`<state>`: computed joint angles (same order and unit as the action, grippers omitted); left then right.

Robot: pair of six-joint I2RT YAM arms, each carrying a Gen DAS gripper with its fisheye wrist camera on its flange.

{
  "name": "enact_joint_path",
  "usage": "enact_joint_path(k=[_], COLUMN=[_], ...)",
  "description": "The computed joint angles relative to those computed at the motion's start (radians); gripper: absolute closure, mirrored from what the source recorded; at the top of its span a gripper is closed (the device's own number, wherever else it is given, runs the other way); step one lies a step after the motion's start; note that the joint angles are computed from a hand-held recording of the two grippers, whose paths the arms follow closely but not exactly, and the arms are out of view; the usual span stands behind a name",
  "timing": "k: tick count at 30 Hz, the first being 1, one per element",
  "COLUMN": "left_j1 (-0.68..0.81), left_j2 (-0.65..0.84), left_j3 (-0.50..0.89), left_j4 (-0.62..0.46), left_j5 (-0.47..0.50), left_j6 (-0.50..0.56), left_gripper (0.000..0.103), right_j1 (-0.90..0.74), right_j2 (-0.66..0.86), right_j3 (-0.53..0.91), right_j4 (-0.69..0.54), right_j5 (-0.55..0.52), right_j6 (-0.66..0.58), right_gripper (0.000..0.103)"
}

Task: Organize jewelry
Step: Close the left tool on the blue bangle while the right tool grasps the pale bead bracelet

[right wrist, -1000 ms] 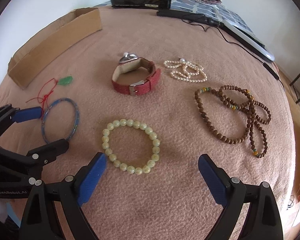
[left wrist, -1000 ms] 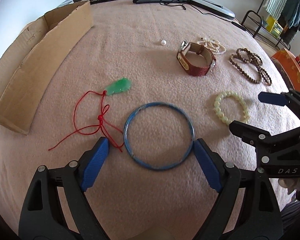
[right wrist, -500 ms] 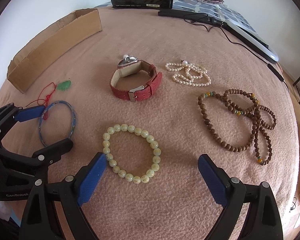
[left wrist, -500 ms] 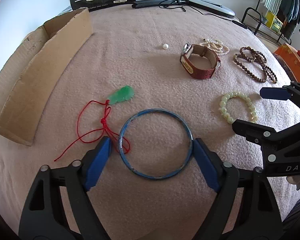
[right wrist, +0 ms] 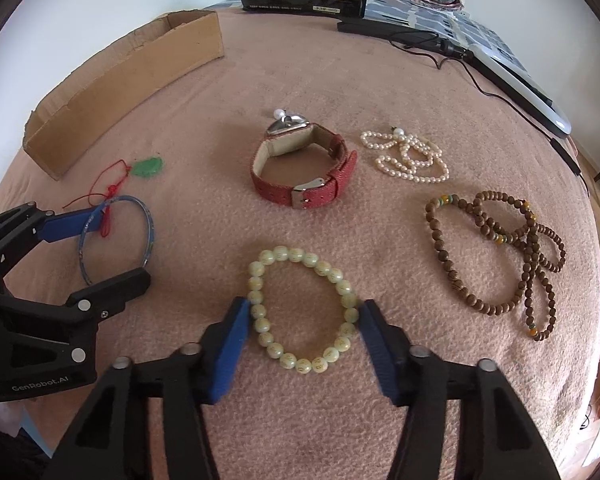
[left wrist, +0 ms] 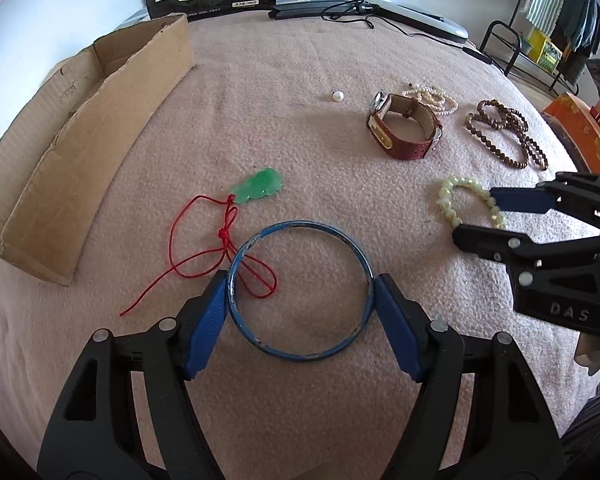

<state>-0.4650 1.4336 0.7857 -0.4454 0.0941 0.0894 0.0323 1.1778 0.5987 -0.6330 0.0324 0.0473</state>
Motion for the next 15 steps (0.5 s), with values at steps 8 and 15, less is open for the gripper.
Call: enact_joint_path(k=[8,15], left_j1=[0.034,0.027], left_j2=[-0.053,-0.112], left_j3=[-0.002,0.007], left_j4=[-0.058,-0.105], left_j5=[0.046,0.077], left_j6=[0.0,-0.003], left_gripper=[0.029,0.029], right_j1=[-0.055,-0.108], right_j2=[-0.017,-0.059], right_j3=[0.012,0.008], right_j4=[-0.035,-0.069], right_j5=[-0.074,-0.117], right_j6=[-0.005,-0.018], right_gripper=[0.086,0.09])
